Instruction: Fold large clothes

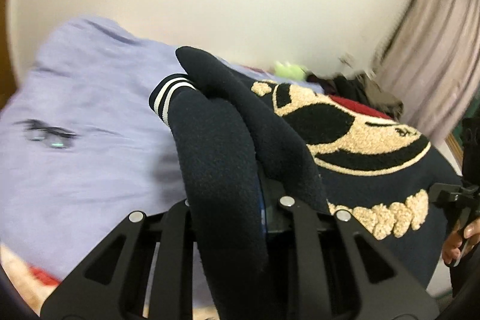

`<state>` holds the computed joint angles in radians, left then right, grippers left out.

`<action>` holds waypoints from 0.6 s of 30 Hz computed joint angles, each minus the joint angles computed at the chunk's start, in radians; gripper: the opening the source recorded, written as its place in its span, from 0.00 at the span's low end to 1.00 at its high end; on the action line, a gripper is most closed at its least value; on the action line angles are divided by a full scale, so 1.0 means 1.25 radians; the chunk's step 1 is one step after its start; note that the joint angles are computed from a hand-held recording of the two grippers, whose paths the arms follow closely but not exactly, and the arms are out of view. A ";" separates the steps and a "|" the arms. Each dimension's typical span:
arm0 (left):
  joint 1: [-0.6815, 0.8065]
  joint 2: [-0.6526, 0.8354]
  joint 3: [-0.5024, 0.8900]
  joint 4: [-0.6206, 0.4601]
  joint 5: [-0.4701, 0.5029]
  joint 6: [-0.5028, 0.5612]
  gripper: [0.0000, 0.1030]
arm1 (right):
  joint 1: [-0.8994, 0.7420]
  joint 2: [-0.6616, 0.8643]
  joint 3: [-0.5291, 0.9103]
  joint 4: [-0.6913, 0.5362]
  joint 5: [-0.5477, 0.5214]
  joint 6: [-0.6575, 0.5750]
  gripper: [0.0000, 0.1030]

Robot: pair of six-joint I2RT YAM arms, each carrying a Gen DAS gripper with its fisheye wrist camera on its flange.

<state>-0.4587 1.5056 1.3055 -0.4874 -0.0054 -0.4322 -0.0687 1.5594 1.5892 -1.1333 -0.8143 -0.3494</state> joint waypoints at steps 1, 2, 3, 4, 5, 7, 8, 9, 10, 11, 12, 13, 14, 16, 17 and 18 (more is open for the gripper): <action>0.024 -0.050 -0.007 -0.043 -0.011 0.008 0.17 | 0.054 -0.003 0.019 0.011 0.003 0.040 0.48; 0.058 -0.114 -0.012 -0.098 -0.023 0.021 0.17 | 0.112 -0.004 0.042 0.024 0.007 0.080 0.48; 0.084 -0.151 -0.002 -0.149 -0.032 0.035 0.17 | 0.146 0.001 0.062 0.030 0.008 0.106 0.48; 0.112 -0.187 0.010 -0.197 -0.038 0.048 0.17 | 0.215 0.011 0.099 0.049 0.013 0.155 0.48; 0.163 -0.237 0.033 -0.267 -0.040 0.067 0.17 | 0.267 0.024 0.131 0.064 0.015 0.189 0.48; 0.248 -0.286 0.092 -0.382 -0.042 0.107 0.17 | 0.366 0.073 0.226 0.081 0.017 0.242 0.48; 0.310 -0.302 0.132 -0.446 -0.036 0.136 0.17 | 0.408 0.109 0.277 0.088 0.013 0.261 0.48; 0.357 -0.311 0.159 -0.487 -0.029 0.162 0.17 | 0.436 0.143 0.320 0.089 0.009 0.271 0.48; 0.415 -0.315 0.189 -0.526 -0.023 0.193 0.17 | 0.470 0.197 0.382 0.090 0.002 0.286 0.48; 0.469 -0.316 0.211 -0.554 -0.014 0.219 0.17 | 0.498 0.265 0.457 0.081 -0.009 0.290 0.48; 0.541 -0.317 0.224 -0.577 -0.007 0.254 0.17 | 0.516 0.319 0.517 0.069 -0.014 0.292 0.48; 0.583 -0.323 0.213 -0.576 -0.008 0.272 0.17 | 0.535 0.383 0.584 0.055 -0.018 0.282 0.48; 0.613 -0.328 0.193 -0.567 -0.006 0.280 0.17 | 0.546 0.434 0.637 0.039 -0.023 0.263 0.48; 0.654 -0.348 0.107 -0.518 -0.007 0.280 0.18 | 0.556 0.560 0.764 -0.011 -0.028 0.216 0.48; 0.668 -0.362 0.049 -0.485 -0.002 0.274 0.18 | 0.552 0.628 0.814 -0.040 -0.026 0.189 0.48; 0.668 -0.378 -0.048 -0.419 0.005 0.248 0.18 | 0.548 0.660 0.826 -0.047 -0.022 0.173 0.48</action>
<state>0.3765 1.0335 1.2450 -1.0117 0.0007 -0.1220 0.6161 2.3842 2.6212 -1.1925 -0.8423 -0.1336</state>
